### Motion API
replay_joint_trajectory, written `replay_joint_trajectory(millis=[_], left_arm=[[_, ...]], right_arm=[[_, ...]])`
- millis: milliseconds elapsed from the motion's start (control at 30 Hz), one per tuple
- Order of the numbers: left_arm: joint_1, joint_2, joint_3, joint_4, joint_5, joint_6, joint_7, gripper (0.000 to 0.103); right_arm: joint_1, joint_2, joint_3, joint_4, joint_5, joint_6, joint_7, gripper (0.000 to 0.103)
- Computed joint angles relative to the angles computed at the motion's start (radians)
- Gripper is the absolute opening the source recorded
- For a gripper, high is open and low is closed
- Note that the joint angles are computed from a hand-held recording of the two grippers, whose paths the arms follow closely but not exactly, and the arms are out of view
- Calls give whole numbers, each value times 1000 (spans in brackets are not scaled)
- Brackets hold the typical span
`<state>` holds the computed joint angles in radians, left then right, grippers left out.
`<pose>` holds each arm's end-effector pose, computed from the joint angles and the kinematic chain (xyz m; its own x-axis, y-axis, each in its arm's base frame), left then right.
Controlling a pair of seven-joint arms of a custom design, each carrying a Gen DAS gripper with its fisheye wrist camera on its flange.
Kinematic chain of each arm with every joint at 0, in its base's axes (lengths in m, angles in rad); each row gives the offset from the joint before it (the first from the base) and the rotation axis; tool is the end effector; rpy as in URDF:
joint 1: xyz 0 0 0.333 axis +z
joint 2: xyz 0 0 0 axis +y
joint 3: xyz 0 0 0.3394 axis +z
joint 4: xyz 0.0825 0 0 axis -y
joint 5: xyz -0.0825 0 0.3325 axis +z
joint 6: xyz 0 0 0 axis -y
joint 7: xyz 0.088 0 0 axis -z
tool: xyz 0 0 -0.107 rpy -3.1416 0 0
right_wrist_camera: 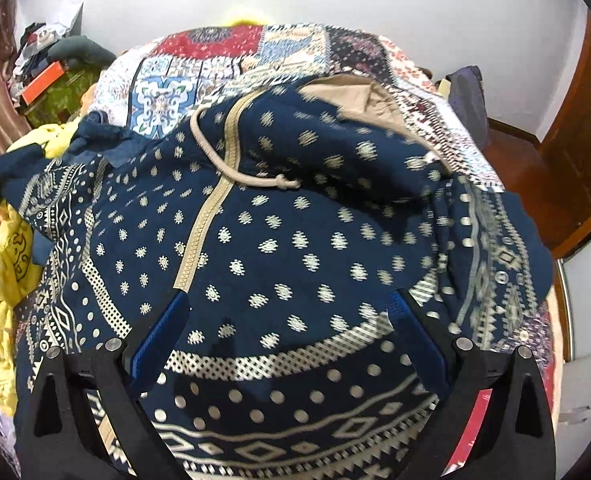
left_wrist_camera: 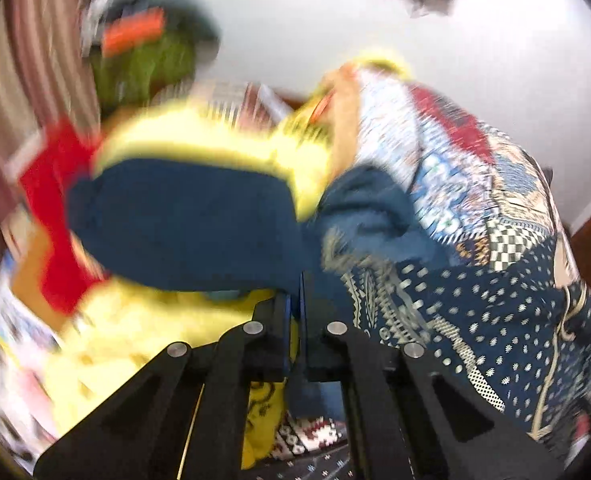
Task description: Fold large clothes
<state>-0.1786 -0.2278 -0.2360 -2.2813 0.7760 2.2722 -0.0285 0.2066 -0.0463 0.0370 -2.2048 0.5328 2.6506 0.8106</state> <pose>0.4161 -0.1719 0.5199 0.6530 -0.7561 0.0426 -0.5537 -0.5151 -0.6543 0.5032 0.1111 0.5043 0.5710 -0.8195 -0.0493 -0.6955 -0.4509 -0.5595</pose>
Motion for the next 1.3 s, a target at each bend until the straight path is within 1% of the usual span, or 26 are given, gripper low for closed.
replay_joint_trajectory(millis=[67,100,200,333,433,500,567,700,733,833,933,967,1033,1067,1100,1167,1233,1300], left_arm=[[-12,33,-42,90,66,-80,27,2],[-22,49,-50,125,90,-89,40,2],[-58,109,-70,236,151,-93,83,2],[-115,231,-74,378,171,-46,180,2],[-164,344,-67,471,147,-10,269,2],[-195,420,-60,517,110,24,323,2],[-219,498,-57,563,48,50,389,2],[-253,632,-57,644,-96,63,484,2],[-262,647,-51,648,-116,69,491,2],[-278,659,-40,610,-169,119,483,4],[-281,646,-40,572,-204,165,483,10],[-278,632,-43,545,-214,193,483,14],[-278,605,-43,501,-224,233,473,30],[-277,576,-41,466,-222,254,459,45],[-276,548,-36,440,-214,266,444,55],[-289,472,-11,359,-148,297,352,59],[-280,414,-8,305,-115,284,303,60],[-266,349,-8,245,-77,255,244,60]], right_arm=[[-6,-17,-9,-3,20,-4,-16,98],[-10,-26,-14,-3,34,-8,-26,98],[-19,-44,-23,-1,64,-18,-42,98],[-31,-71,-33,-10,100,-29,-65,98],[-43,-84,-41,-14,110,-38,-81,98],[-50,-91,-44,-19,113,-43,-89,98],[-57,-93,-48,-23,114,-48,-98,98],[-71,-99,-53,-35,110,-48,-118,98],[-73,-101,-54,-39,109,-47,-122,98],[-78,-101,-55,-43,105,-54,-132,98],[-78,-102,-45,-54,86,-31,-129,98],[-76,-103,-39,-57,76,-22,-127,98],[-71,-107,-34,-64,68,-12,-125,98],[-67,-109,-28,-66,60,-5,-123,98],[-62,-112,-27,-69,60,0,-124,98],[-47,-118,-15,-72,57,11,-127,98],[-33,-123,0,-74,37,23,-121,98],[-11,-125,17,-73,23,29,-120,98]])
